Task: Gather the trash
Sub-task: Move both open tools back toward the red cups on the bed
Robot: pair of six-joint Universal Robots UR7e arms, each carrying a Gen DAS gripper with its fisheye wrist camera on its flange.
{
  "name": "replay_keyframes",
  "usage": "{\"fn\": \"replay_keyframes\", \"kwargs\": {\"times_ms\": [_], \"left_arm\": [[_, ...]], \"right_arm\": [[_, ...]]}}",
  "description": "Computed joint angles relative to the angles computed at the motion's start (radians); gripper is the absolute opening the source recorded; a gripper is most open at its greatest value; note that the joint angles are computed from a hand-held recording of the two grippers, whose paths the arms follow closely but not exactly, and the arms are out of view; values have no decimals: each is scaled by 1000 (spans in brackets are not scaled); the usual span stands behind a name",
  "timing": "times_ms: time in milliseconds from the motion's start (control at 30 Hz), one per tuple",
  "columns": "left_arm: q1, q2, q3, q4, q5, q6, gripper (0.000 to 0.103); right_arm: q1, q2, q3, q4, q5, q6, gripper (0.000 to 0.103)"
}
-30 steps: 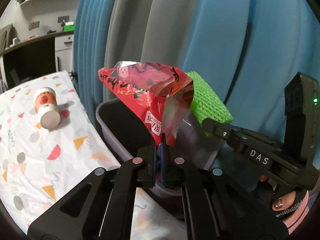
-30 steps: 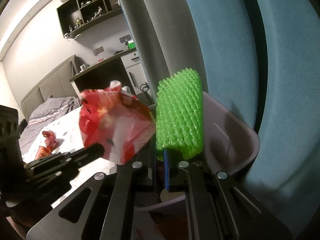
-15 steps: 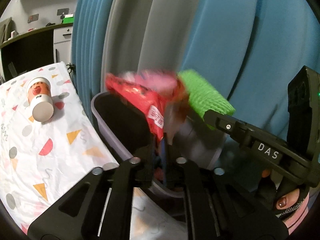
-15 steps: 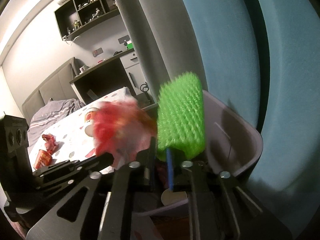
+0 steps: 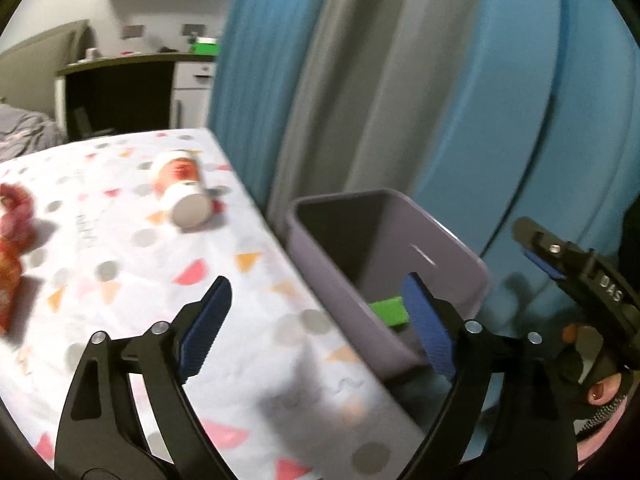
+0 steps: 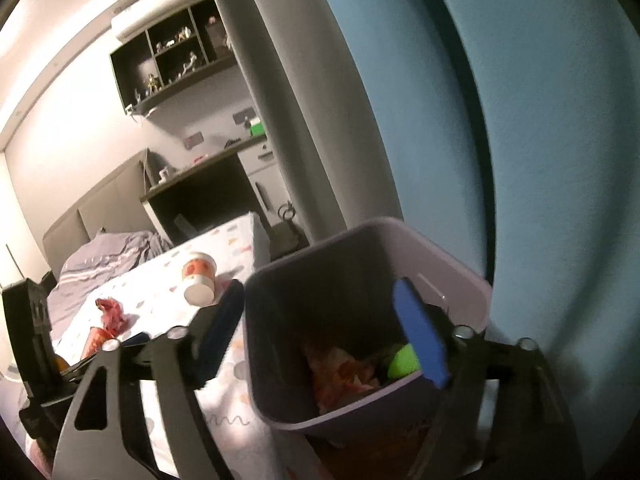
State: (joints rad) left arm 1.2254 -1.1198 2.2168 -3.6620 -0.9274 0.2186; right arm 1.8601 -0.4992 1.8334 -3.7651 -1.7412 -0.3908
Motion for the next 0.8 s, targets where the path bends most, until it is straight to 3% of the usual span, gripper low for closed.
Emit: {"fn": "replay_keyframes", "kwargs": {"times_ms": [100, 433, 800], "left_arm": [[-26, -22, 54, -76, 80, 18, 89], [-49, -118, 223, -334, 306, 76, 91], [-20, -280, 334, -445, 435, 113, 91]], "right_arm": [[17, 7, 21, -47, -13, -6, 88], [101, 74, 42, -117, -72, -46, 88], [204, 195, -52, -37, -85, -70, 88]]}}
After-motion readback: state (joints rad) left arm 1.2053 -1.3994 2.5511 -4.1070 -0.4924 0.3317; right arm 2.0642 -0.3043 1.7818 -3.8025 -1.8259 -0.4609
